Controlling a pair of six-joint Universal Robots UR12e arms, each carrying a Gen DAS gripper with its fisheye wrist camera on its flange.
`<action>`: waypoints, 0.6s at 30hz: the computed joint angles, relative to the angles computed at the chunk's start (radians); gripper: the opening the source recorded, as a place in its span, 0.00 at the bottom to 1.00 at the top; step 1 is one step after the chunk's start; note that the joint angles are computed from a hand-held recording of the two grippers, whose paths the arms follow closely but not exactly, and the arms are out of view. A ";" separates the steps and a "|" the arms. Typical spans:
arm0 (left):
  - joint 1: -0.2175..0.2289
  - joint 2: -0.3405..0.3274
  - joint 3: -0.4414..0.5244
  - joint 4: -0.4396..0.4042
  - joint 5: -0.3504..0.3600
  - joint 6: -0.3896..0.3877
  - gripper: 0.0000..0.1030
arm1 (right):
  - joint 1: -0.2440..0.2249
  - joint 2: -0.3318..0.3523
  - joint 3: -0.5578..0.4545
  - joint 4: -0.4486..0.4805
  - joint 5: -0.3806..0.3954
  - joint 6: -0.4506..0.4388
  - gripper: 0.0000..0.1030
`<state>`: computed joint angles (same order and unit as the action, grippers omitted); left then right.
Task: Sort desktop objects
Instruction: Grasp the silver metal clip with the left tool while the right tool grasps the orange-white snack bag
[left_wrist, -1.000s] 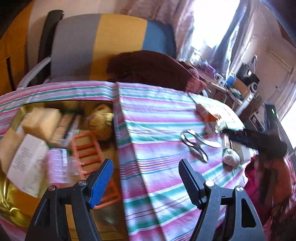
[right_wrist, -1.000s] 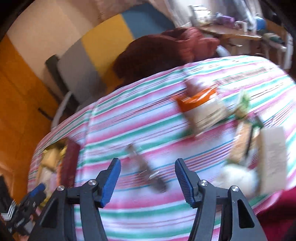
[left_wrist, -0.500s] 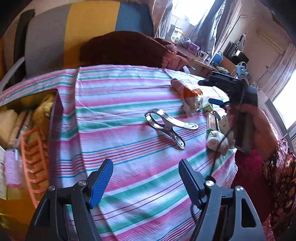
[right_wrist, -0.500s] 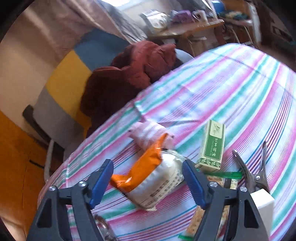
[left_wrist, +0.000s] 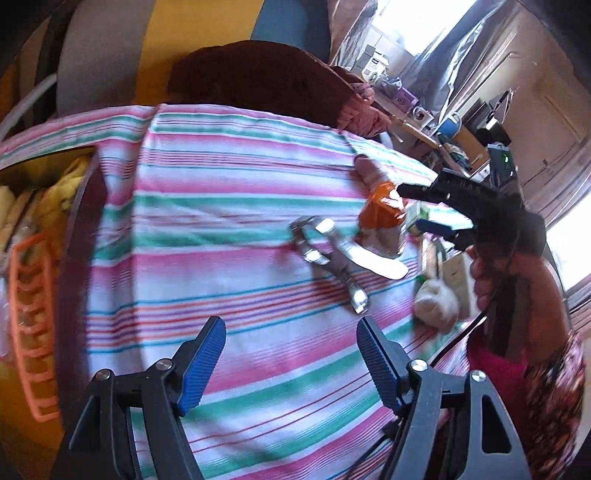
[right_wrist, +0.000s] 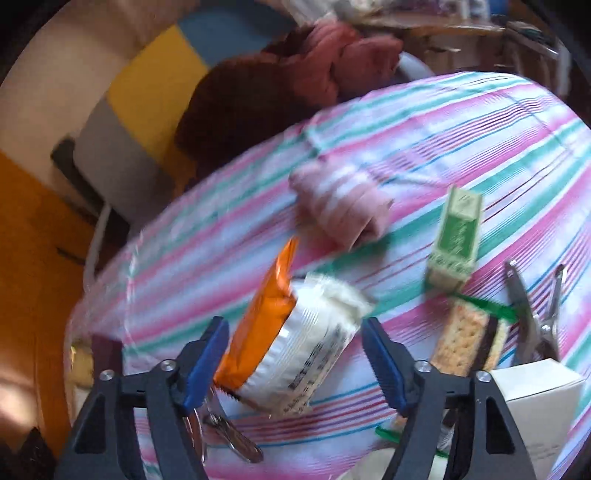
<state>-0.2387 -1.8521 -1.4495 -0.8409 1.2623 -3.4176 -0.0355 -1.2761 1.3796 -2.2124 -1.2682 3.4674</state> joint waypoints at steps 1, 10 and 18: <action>-0.005 -0.014 0.020 -0.001 -0.010 -0.006 0.72 | 0.000 0.003 -0.006 0.016 -0.014 0.000 0.75; -0.045 -0.157 0.227 -0.082 -0.029 -0.010 0.75 | -0.011 -0.003 0.006 -0.002 -0.020 0.029 0.75; -0.042 -0.191 0.243 -0.162 0.014 0.004 0.75 | -0.004 0.009 -0.014 0.005 -0.025 0.001 0.75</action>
<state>-0.2807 -2.0428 -1.2062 -1.0033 1.2760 -3.4133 -0.0392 -1.2676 1.3653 -2.2079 -1.2937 3.4687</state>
